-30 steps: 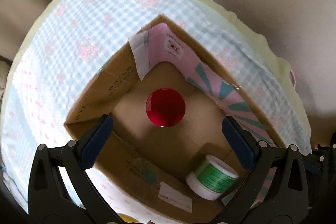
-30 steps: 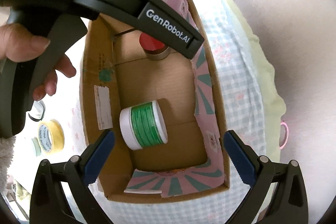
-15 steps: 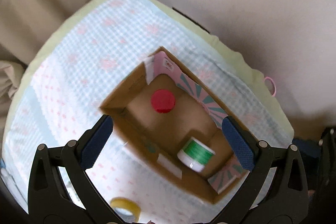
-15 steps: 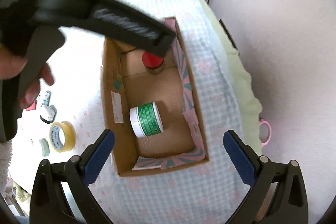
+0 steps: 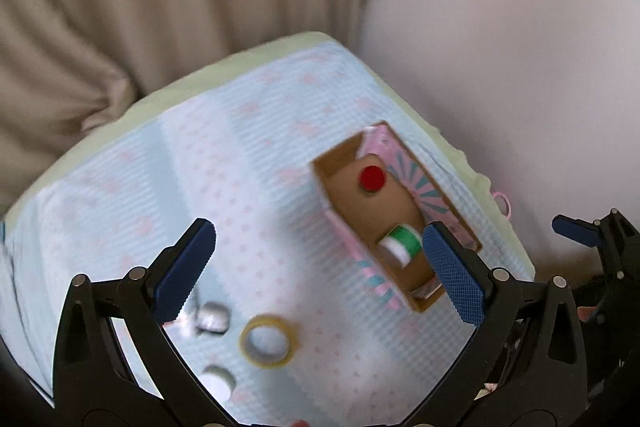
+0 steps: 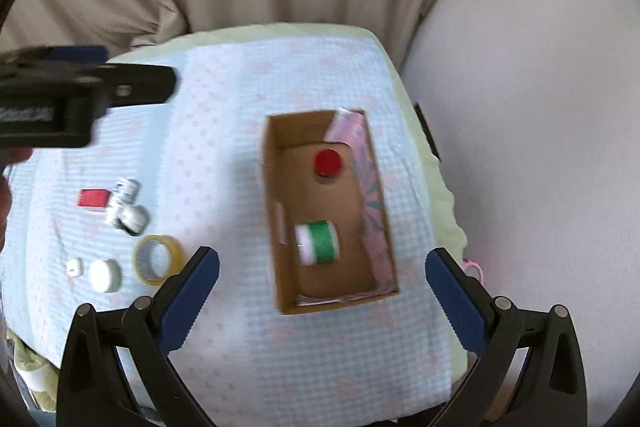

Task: Organize rigid objects
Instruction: 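Lift both open tools out of the box back toward the items, then grasp the red box with the left tool while the right tool grasps the black-capped jar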

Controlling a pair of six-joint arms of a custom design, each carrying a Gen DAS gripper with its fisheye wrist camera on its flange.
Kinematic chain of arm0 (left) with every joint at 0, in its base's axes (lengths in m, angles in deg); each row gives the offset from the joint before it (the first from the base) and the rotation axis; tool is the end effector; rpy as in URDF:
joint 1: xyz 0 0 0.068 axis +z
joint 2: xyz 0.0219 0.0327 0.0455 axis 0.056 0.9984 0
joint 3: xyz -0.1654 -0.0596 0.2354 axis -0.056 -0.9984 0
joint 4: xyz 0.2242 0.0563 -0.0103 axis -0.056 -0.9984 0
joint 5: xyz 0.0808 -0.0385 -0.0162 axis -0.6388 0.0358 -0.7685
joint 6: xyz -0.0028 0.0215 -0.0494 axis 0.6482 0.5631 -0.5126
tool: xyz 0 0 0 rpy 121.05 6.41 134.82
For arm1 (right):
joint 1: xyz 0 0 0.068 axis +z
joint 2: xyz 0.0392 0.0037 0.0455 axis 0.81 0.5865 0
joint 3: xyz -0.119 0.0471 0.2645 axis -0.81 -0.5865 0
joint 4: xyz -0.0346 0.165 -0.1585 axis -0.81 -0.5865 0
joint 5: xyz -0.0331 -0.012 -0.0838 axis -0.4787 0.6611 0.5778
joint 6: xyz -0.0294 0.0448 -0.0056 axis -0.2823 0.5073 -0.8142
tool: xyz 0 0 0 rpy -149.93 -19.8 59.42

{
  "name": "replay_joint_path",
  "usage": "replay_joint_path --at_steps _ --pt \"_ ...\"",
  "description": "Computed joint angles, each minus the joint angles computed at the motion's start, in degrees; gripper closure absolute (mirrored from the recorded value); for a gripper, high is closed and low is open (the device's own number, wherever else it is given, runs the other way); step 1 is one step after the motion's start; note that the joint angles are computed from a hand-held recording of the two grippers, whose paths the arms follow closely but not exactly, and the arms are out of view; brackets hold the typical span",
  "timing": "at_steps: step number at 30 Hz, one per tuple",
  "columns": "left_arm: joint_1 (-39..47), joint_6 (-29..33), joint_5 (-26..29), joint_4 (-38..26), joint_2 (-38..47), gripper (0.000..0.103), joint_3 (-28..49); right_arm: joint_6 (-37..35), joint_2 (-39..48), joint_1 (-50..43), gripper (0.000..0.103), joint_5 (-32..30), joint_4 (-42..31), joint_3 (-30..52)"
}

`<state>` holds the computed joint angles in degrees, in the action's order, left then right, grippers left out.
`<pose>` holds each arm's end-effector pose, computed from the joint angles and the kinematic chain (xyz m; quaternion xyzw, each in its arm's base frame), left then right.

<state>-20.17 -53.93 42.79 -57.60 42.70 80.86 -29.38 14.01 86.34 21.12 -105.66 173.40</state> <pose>0.2708 -0.1212 0.4305 0.2261 0.9360 -0.0987 0.2512 0.1860 0.1050 0.3880 0.0089 0.9763 -0.0434 0.2119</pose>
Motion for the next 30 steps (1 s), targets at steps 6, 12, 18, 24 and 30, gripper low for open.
replay_joint_path --at_steps 6,12,18,24,30 --pt "21.0 12.3 5.5 -3.9 -9.6 0.000 -6.7 8.9 6.0 13.2 0.000 2.1 -0.9 8.0" --pt "45.9 30.8 13.3 -7.1 -10.7 0.000 -10.4 13.3 14.6 22.0 0.000 2.2 1.2 16.2" --pt "60.5 46.1 16.6 -5.8 -5.7 0.000 -12.1 13.2 22.9 25.4 0.000 1.1 4.7 22.1" --pt "64.4 57.9 15.4 0.9 3.2 0.000 -15.7 13.1 32.0 26.1 0.000 -0.6 8.0 27.0" --pt "61.4 67.0 11.9 11.3 9.4 0.000 -23.2 9.3 39.2 25.5 0.000 -3.5 14.5 26.9"
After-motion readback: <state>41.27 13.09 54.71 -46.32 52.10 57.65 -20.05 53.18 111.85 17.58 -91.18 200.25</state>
